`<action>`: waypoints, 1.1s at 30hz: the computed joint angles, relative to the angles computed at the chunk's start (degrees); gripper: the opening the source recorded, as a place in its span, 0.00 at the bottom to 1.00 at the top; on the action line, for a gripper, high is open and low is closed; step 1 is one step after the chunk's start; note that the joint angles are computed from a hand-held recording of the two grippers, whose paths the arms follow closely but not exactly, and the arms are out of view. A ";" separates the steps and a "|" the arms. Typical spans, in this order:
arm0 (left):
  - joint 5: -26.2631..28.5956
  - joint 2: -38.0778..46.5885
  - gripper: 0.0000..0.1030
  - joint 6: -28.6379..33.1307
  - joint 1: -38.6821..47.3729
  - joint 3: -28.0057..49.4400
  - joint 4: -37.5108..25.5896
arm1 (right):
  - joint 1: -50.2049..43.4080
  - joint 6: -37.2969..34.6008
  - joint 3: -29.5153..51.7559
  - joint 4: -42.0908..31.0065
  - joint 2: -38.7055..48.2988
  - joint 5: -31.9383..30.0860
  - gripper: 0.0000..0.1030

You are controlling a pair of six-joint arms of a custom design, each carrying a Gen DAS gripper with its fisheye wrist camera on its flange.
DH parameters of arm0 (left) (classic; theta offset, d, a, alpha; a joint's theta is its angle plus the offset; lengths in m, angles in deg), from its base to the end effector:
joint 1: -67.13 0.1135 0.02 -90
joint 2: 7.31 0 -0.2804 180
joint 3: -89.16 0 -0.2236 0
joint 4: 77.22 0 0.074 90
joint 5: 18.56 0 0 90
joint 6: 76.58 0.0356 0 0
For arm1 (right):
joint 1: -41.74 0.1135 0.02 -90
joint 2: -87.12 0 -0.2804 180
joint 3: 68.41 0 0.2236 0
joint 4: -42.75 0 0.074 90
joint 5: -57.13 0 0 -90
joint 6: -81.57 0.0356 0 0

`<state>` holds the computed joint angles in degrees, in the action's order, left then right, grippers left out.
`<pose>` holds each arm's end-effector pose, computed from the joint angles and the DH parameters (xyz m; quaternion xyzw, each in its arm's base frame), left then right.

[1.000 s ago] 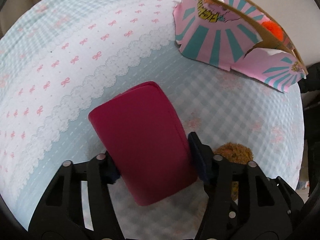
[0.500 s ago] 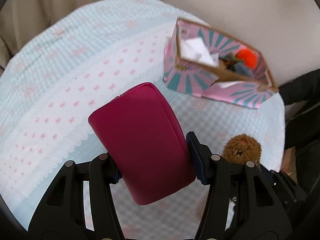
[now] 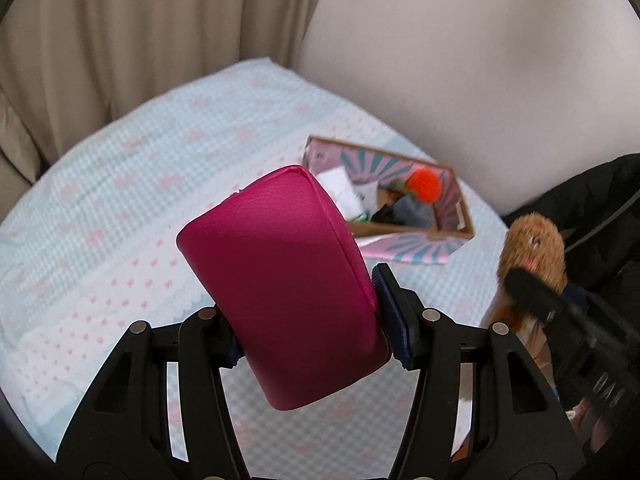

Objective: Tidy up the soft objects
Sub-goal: 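Carry the magenta pouch over the box with the left tool while the right tool carries the plush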

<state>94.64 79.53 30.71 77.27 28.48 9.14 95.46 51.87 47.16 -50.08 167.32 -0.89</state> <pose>0.2433 0.0293 0.4201 0.1091 0.9437 -0.1314 0.2832 0.1398 0.1587 0.4314 0.1300 0.9169 0.0819 0.3684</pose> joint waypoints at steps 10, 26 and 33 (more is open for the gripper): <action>-7.04 10.97 0.50 -9.98 -12.45 22.41 -5.30 | -22.29 -22.13 17.67 -2.40 3.09 -13.55 0.47; -20.78 43.12 0.50 -22.33 -28.53 43.83 -5.27 | -56.05 -55.15 16.76 6.79 24.22 -46.86 0.47; -22.21 54.67 0.50 -23.56 -29.12 51.20 -7.03 | -58.56 -63.39 18.59 7.01 36.48 -52.06 0.47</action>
